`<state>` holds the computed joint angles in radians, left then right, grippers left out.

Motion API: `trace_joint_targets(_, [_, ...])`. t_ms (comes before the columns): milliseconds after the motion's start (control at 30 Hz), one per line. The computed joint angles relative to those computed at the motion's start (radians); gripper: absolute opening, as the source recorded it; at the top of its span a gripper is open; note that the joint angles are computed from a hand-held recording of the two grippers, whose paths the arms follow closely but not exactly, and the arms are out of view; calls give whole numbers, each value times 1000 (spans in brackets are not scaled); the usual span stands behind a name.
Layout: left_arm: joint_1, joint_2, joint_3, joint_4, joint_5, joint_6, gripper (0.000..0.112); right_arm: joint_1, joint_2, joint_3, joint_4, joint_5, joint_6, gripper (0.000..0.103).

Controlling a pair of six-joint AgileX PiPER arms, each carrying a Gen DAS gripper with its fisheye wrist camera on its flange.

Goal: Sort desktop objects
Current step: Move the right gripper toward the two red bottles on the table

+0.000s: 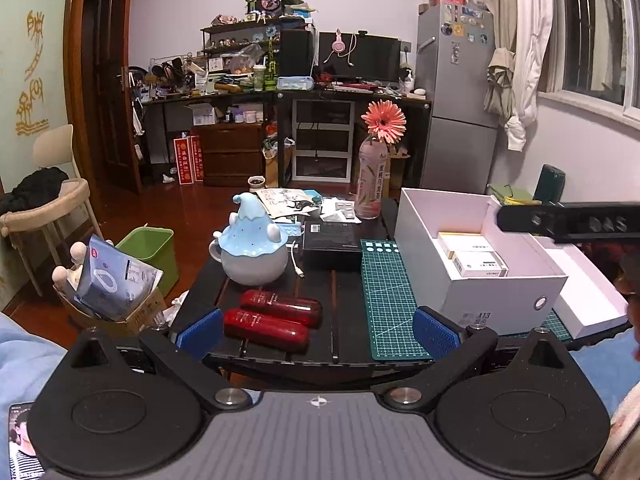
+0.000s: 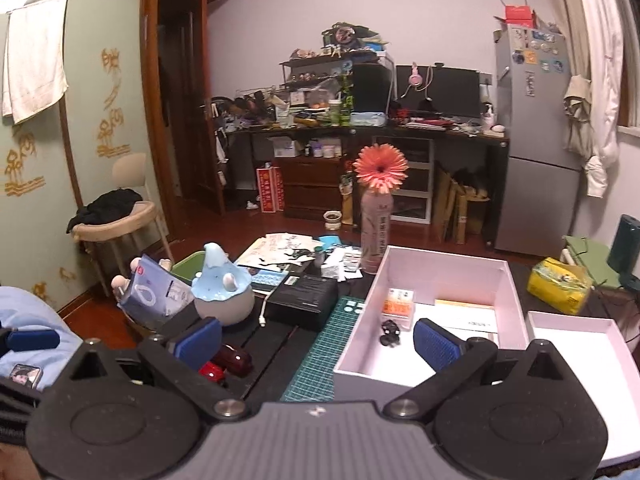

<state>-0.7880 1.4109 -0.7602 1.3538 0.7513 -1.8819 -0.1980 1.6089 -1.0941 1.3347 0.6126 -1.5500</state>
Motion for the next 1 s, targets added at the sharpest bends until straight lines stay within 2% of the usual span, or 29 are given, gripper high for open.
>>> trace_joint_targets(67, [21, -11, 20, 23, -44, -25, 102, 6, 28, -13, 71, 18, -65, 103])
trace_joint_targets(133, [43, -20, 35, 36, -79, -48, 102, -10, 63, -4, 229, 92, -228, 103])
trace_joint_targets(200, [58, -25, 42, 33, -95, -58, 102, -22, 103, -24, 294, 168, -284, 103])
trace_joint_targets(300, [51, -23, 42, 11, -68, -63, 102, 17, 146, -105, 209, 151, -210, 103])
trace_joint_targets(433, [37, -19, 39, -28, -30, -50, 102, 57, 182, -138, 236, 148, -311, 103])
trace_joint_targets(633, [50, -20, 37, -64, -35, -27, 102, 137, 223, -190, 177, 154, -373, 101])
trace_joint_targets(733, [39, -2, 21, -85, -5, -11, 102, 178, 253, -221, 149, 151, -407, 92])
trace_joint_targets(800, [30, 5, 14, -100, 16, -3, 102, 201, 263, -230, 134, 138, -429, 91])
trace_joint_targets(967, [40, 11, 6, -141, 23, 14, 102, 252, 328, -333, -30, 148, -307, 65])
trace_joint_targets(1000, [44, 9, 6, -146, 20, 15, 102, 264, 340, -351, -61, 147, -287, 63])
